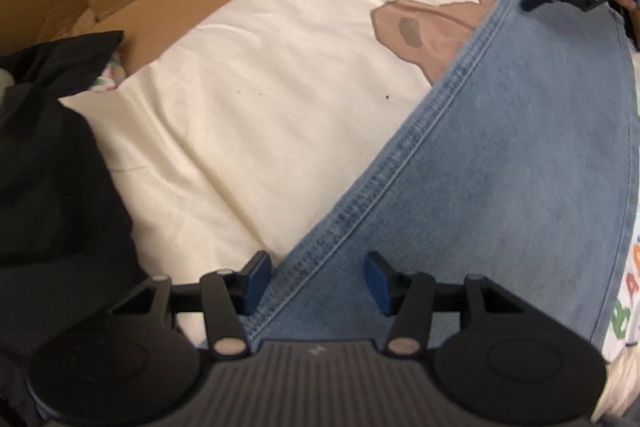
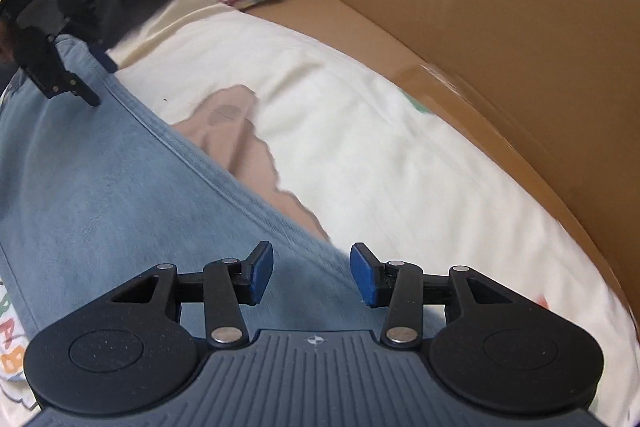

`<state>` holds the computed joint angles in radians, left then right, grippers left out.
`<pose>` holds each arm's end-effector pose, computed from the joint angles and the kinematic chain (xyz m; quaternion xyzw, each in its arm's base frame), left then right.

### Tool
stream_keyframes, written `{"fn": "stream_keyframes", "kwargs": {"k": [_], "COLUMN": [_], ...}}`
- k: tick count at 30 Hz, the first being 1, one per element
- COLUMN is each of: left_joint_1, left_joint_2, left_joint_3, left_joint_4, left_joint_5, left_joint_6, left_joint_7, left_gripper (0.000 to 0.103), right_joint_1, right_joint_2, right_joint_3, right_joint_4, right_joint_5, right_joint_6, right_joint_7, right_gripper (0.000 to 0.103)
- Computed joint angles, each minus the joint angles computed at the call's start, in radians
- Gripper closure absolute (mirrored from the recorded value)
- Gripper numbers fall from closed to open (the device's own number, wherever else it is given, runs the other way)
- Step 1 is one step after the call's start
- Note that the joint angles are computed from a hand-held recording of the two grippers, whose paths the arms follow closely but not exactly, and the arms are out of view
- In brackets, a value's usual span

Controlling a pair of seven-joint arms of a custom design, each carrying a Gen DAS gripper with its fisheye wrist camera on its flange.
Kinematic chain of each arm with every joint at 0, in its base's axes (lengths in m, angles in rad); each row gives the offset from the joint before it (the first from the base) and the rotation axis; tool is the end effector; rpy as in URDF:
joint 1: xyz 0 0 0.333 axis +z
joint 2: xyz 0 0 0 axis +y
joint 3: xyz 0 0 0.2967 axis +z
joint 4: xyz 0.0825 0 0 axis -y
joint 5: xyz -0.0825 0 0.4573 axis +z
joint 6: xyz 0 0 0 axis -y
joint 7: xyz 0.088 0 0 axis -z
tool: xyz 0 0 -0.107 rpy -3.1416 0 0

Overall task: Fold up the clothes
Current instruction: 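Pinch the jeans side seam with both grippers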

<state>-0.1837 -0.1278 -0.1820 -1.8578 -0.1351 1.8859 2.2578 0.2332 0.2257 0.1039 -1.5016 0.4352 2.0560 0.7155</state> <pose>0.5671 -0.2324 0.5538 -0.2702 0.9582 -0.0888 0.0307 0.6835 0.2562 0.5473 -0.9301 0.2505 -0.0297 0.2669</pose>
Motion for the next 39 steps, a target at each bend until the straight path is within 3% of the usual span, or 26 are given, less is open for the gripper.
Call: {"fn": "stream_keyframes", "kwargs": {"k": [3,6,9,11,13,15,19,21,23,27,30,39], "left_joint_1": [0.000,0.006,0.011,0.013,0.010,0.004,-0.001,-0.001,-0.001,0.001,0.001,-0.002], "left_joint_2": [0.035,0.068,0.097,0.111,0.100,0.085,0.071,0.050,0.033,0.002,-0.026,-0.028], "left_joint_3": [0.000,0.001,-0.001,-0.003,-0.009,-0.014,-0.014,-0.010,-0.006,0.002,0.007,0.008], "left_joint_4": [0.050,0.097,0.138,0.156,0.137,0.110,0.085,0.064,0.050,0.027,-0.004,-0.028], "left_joint_5": [0.010,0.011,0.015,0.020,0.037,0.055,0.053,0.041,0.029,0.007,-0.008,-0.022], "left_joint_6": [-0.054,-0.099,-0.129,-0.141,-0.119,-0.090,-0.072,-0.051,-0.044,-0.030,0.026,0.115], "left_joint_7": [0.029,0.041,0.045,0.055,0.077,0.100,0.112,0.144,0.169,0.206,0.226,0.180], "left_gripper": [0.053,0.063,0.072,0.073,0.069,0.063,0.063,0.082,0.097,0.099,0.099,0.099], "right_joint_1": [0.007,0.019,0.017,0.016,0.017,0.019,0.027,0.035,0.040,0.046,0.056,0.087], "right_joint_2": [0.024,0.034,0.069,0.100,0.122,0.135,0.106,0.092,0.068,0.016,-0.010,-0.030], "right_joint_3": [0.016,0.022,0.021,0.021,0.022,0.022,0.021,0.019,0.017,0.015,0.012,0.008], "right_joint_4": [0.009,0.010,0.070,0.124,0.168,0.193,0.141,0.126,0.097,0.032,-0.007,-0.057], "right_joint_5": [0.022,0.000,-0.010,-0.028,-0.045,-0.059,-0.073,-0.090,-0.099,-0.107,-0.119,-0.205], "right_joint_6": [-0.006,-0.017,-0.083,-0.142,-0.187,-0.211,-0.155,-0.140,-0.111,-0.049,0.004,0.119], "right_joint_7": [-0.036,-0.080,-0.097,-0.113,-0.126,-0.139,-0.149,-0.134,-0.132,-0.132,-0.101,0.018], "right_gripper": [0.051,0.042,0.042,0.048,0.062,0.068,0.073,0.086,0.088,0.091,0.092,0.093]}}
